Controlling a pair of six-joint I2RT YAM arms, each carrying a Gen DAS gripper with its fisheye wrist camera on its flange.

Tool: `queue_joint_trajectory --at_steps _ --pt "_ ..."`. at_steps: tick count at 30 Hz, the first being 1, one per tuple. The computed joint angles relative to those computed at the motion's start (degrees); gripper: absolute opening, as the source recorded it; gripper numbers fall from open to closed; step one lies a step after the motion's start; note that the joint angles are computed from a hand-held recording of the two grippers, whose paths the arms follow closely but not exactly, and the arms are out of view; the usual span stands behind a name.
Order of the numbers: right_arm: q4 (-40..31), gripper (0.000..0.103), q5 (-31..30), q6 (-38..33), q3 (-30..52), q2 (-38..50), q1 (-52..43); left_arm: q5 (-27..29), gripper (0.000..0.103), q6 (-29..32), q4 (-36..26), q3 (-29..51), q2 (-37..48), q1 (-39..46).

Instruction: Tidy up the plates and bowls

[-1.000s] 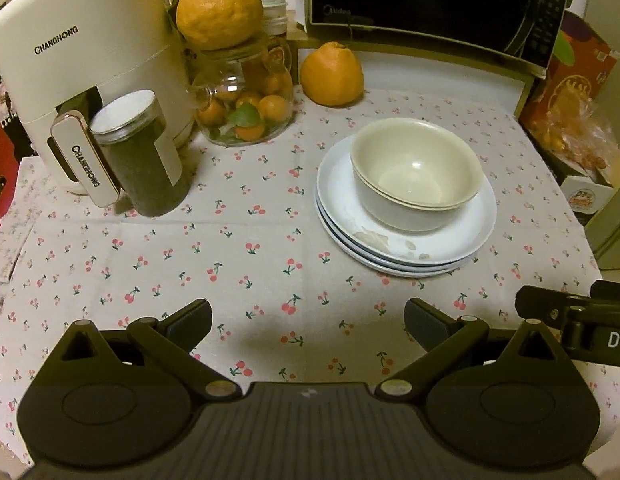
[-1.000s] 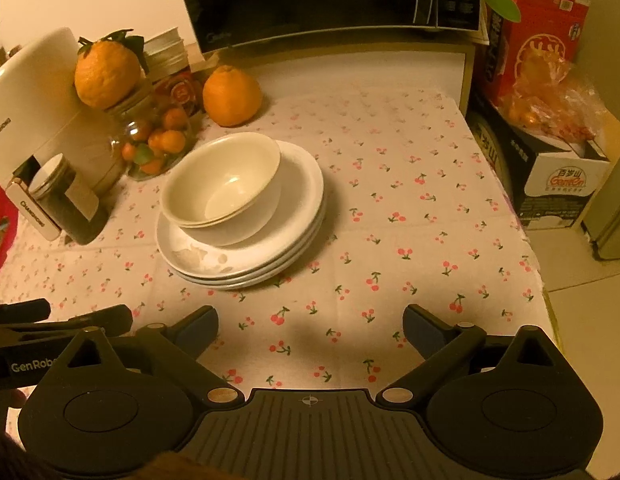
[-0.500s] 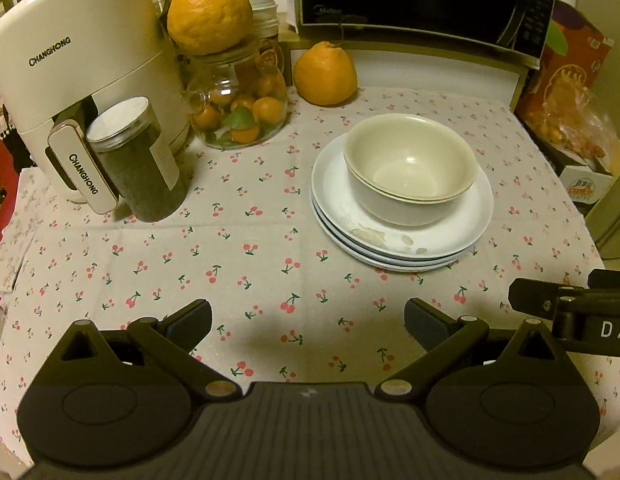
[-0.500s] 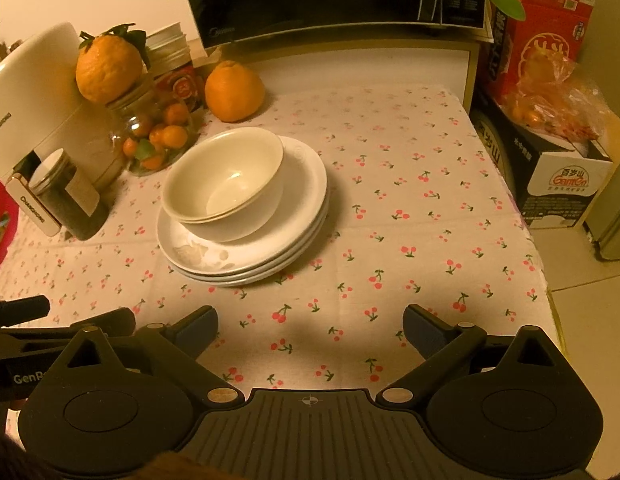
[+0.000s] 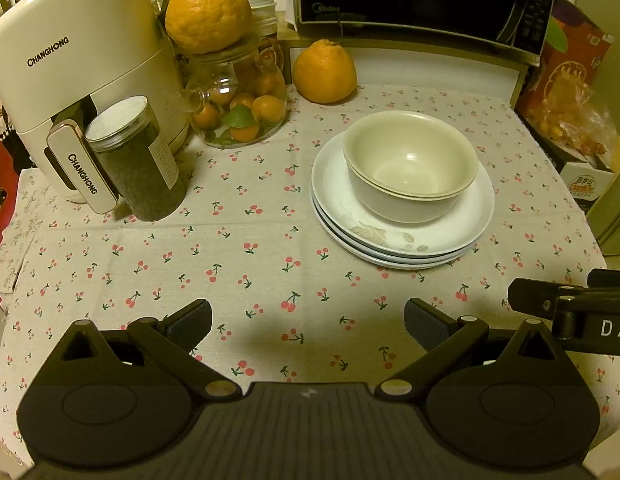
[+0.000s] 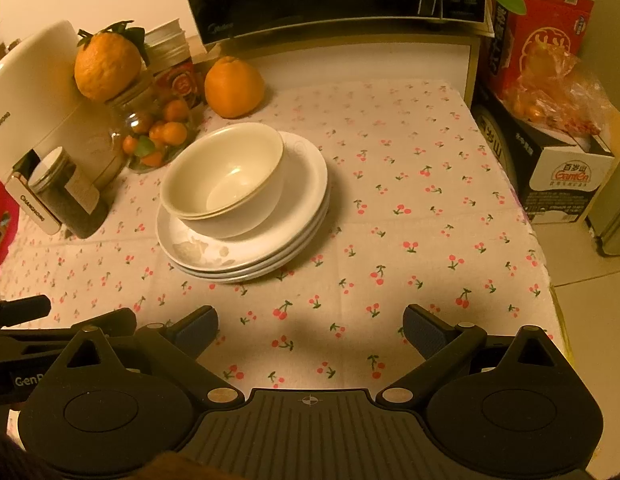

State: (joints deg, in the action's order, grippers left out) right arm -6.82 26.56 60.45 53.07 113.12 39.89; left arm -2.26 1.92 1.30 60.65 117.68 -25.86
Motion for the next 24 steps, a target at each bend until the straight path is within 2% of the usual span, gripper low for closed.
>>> queue_joint_trajectory --at_steps 24 --pt "-0.1 0.1 -0.4 -0.2 0.6 0.8 0.0 0.9 0.103 0.2 -1.6 1.1 0.8 0.4"
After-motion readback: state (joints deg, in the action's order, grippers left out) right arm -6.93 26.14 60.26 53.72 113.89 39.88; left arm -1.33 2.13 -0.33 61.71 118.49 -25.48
